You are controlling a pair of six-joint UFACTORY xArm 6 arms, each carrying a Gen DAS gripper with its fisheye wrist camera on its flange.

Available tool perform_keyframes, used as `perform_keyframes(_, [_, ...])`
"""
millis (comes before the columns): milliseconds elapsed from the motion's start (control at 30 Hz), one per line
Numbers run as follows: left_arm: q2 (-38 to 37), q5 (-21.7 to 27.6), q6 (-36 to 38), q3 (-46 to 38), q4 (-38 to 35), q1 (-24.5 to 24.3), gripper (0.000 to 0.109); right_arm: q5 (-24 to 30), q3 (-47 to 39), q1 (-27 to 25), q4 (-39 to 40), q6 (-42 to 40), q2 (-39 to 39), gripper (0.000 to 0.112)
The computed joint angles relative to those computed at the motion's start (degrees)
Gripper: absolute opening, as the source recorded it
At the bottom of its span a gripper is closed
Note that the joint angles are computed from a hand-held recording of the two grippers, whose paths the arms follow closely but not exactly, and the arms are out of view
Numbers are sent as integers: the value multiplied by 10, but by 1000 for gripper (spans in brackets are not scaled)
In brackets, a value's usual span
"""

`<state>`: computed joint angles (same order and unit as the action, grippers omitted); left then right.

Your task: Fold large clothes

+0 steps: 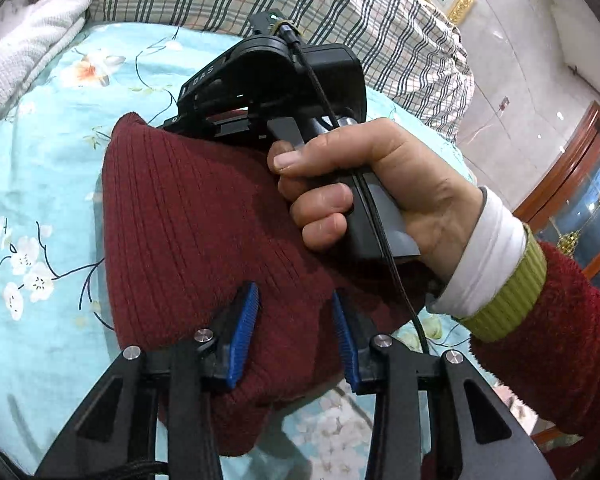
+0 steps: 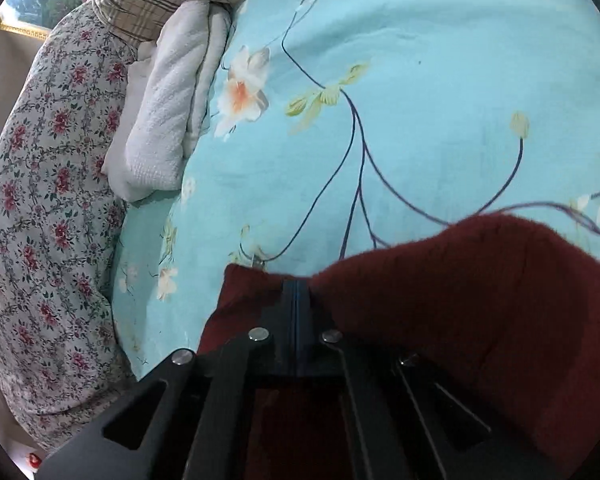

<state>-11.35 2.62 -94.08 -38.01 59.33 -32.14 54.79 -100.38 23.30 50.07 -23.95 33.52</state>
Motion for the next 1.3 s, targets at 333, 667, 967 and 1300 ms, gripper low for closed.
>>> perform_keyframes(333, [-111, 18, 97, 65, -124, -6, 36, -51, 299, -49, 156, -163, -266, 3])
perform_keyframes(667, [-73, 65, 177, 46, -181, -40, 33, -156, 564, -71, 96, -177, -454, 2])
perform_keyframes(967, [-56, 136, 134, 20, -99, -67, 29, -169, 587, -83, 194, -247, -441, 0])
perform_keyframes(1300, [-66, 170, 124, 13, -115, -79, 30, -216, 625, -56, 137, -193, -485, 0])
